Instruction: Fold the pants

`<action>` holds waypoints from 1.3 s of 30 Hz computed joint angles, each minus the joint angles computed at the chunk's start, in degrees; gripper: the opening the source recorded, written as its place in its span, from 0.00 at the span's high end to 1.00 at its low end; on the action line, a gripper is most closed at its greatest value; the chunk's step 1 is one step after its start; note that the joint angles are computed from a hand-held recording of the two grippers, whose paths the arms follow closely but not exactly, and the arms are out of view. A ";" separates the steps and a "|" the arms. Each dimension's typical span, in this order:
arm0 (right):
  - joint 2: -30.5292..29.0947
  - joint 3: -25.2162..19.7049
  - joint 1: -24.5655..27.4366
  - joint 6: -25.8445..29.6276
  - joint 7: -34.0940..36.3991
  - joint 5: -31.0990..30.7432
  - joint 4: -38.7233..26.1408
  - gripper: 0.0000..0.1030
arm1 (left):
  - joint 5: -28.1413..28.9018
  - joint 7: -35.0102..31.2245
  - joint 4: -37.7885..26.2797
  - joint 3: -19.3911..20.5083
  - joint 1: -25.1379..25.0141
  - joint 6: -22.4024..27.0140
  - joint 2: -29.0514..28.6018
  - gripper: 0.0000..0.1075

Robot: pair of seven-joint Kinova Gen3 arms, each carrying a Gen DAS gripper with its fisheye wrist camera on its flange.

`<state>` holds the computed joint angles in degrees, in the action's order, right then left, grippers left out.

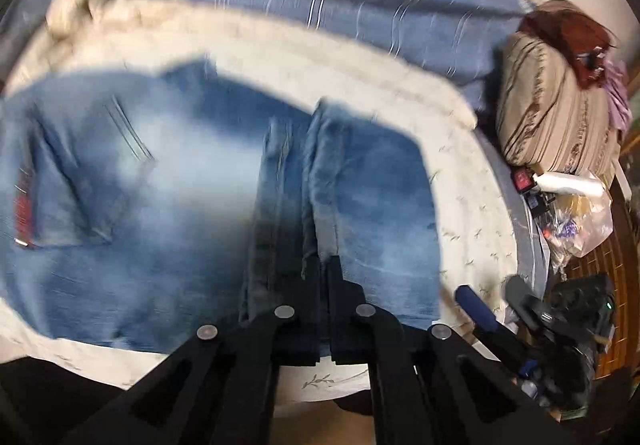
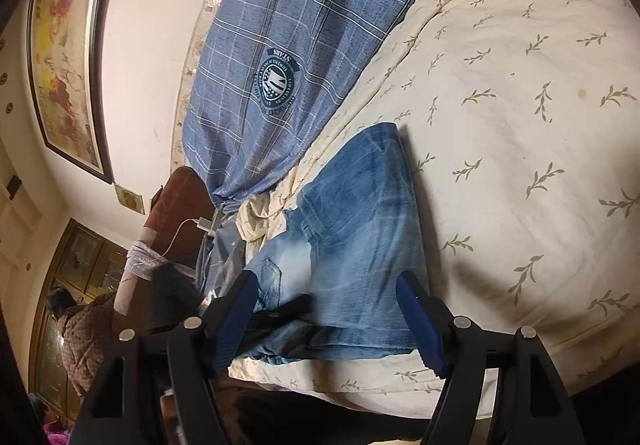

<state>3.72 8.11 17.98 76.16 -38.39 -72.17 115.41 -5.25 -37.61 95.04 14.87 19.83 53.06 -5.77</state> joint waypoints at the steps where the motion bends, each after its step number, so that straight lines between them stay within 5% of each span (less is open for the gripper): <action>1: -0.13 0.01 -0.08 -0.38 -0.23 0.12 0.05 0.28 | -1.40 1.54 0.28 0.19 0.39 0.35 -0.57 0.98; 10: -0.50 -0.58 -1.31 -2.75 -1.42 1.13 0.00 0.28 | 1.00 1.38 4.33 -18.32 17.60 -0.29 -0.04 0.97; 13: -0.67 -1.10 -1.66 -3.04 -1.87 2.03 -0.56 0.28 | 1.99 2.11 4.32 -19.45 18.63 -0.25 0.93 0.97; 22: 2.86 0.01 -3.65 7.92 -4.70 -2.72 -5.43 0.24 | 5.96 -1.50 5.36 1.17 -4.13 0.07 0.08 0.96; 26: 9.55 0.57 -9.82 3.26 -11.75 4.56 -7.29 0.24 | 7.32 -3.60 4.06 10.89 -14.75 1.59 -0.06 0.95; 29: 10.52 -3.96 -4.42 4.18 -13.45 3.32 -7.20 0.25 | 9.09 -6.19 4.09 15.86 -22.40 0.45 -4.57 0.94; 33: 11.09 -6.58 -2.11 2.95 -11.49 2.67 -6.17 0.25 | 15.08 -15.51 2.41 10.47 -21.15 -5.82 -6.50 0.93; 39: 10.88 -6.58 -1.85 3.21 -10.39 2.82 -6.17 0.24 | 27.55 -29.12 -5.99 -5.45 -7.48 -7.10 6.13 0.92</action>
<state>14.60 1.53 16.13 79.36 -48.78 -69.35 109.24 22.30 -66.73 89.05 9.42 12.35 45.96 0.36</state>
